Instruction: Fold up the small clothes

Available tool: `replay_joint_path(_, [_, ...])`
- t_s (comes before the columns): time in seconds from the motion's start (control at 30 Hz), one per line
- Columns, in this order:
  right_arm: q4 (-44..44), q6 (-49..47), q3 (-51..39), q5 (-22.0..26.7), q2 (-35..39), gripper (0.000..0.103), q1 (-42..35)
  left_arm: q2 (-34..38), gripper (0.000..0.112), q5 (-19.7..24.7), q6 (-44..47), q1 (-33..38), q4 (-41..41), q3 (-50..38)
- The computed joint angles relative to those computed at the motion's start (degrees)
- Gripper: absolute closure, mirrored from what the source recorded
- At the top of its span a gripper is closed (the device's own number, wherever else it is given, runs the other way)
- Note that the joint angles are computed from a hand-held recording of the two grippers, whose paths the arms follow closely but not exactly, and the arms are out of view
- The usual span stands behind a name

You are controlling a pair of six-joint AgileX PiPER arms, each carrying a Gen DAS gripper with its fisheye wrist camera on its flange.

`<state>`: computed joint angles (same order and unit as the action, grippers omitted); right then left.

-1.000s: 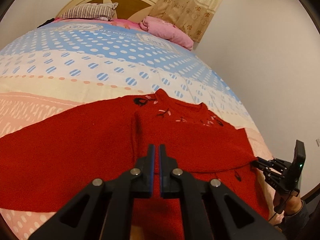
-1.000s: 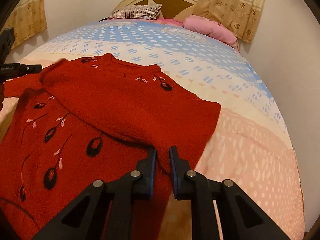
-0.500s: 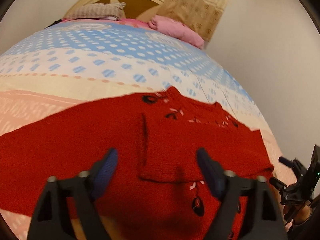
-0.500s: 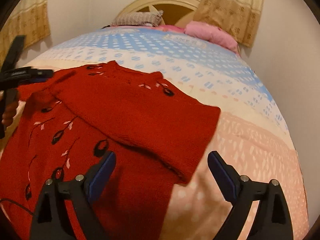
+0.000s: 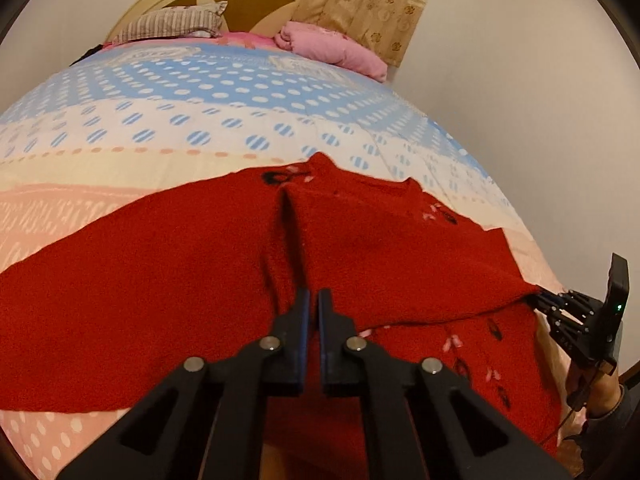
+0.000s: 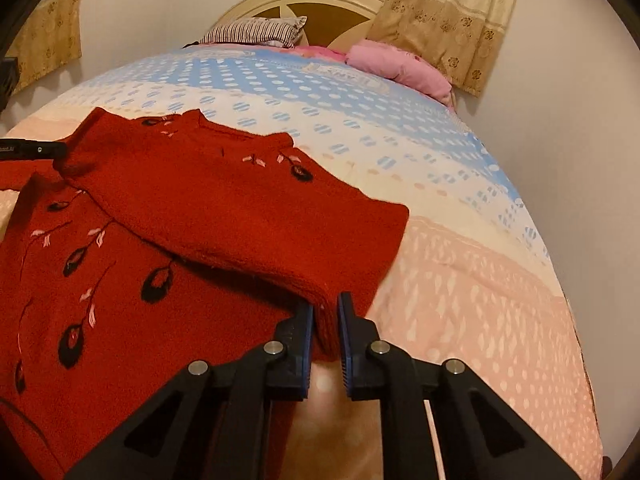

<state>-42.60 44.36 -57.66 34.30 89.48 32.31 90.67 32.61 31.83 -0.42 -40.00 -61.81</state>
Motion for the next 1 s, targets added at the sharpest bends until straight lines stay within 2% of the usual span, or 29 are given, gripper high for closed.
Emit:
replay_joint_path(0.07, [2.6, -2.3, 0.2, -1.1, 0.7, 0.092, -1.0, 1.5, 0.108, -0.5, -1.7, -0.3, 1.5, 0.0])
replay_joint_path(0.2, [2.3, -1.0, 0.9, -1.7, 0.2, 0.092, -1.4, 2.4, 0.108, -0.9, 1.0, 0.2, -1.6, 0.4])
replay_joint_path(0.33, [4.9, -4.6, -0.1, 0.7, -0.6, 0.091, -0.7, 1.9, 0.102, 0.2, -5.7, 1.1, 4.2, -1.7])
replay_joint_path(0.4, [5.3, -5.6, -1.0, 2.5, -0.6, 0.081, -0.2, 0.4, 0.084, 1.0, -4.8, 2.7, 3.8, -1.4])
replay_joint_path(0.43, [4.4, -4.8, -1.6, 4.4, -0.4, 0.06, 0.6, -1.3, 0.078, 1.1, -3.0, 4.2, 3.1, -0.2])
replay_joint_path(0.47, [4.0, -4.5, -1.9, 5.1, -0.5, 0.042, 1.1, -2.6, 0.062, 0.4, -2.9, 5.1, 3.7, 0.9])
replay_joint_path(0.5, [5.0, -5.2, -2.3, 4.9, -1.1, 0.041, 1.5, -4.1, 0.049, -0.7, -2.9, 6.0, 4.7, 2.3])
replay_joint_path(0.57, [9.8, -9.4, -4.2, 3.8, -1.4, 0.041, 1.8, -6.7, 0.041, -2.3, -1.8, 8.8, 5.3, 5.4])
replay_joint_path(0.7, [20.2, -18.5, -12.2, 1.9, 3.1, 0.041, 2.8, -8.7, 0.041, -2.7, -0.9, 16.8, 7.3, 9.1])
replay_joint_path(0.8, [31.6, -27.3, -20.6, 1.2, 10.6, 0.041, 2.0, -8.8, 0.041, -2.7, 0.1, 23.8, 7.8, 10.7])
replay_joint_path(0.87, [39.2, -31.8, -26.0, 1.9, 15.9, 0.041, 0.9, -8.6, 0.041, -2.6, 1.1, 28.9, 7.3, 11.1])
replay_joint_path(1.0, [48.3, -35.4, -33.5, 4.0, 24.7, 0.041, 0.0, -7.7, 0.041, -2.2, 2.5, 37.1, 6.3, 10.8])
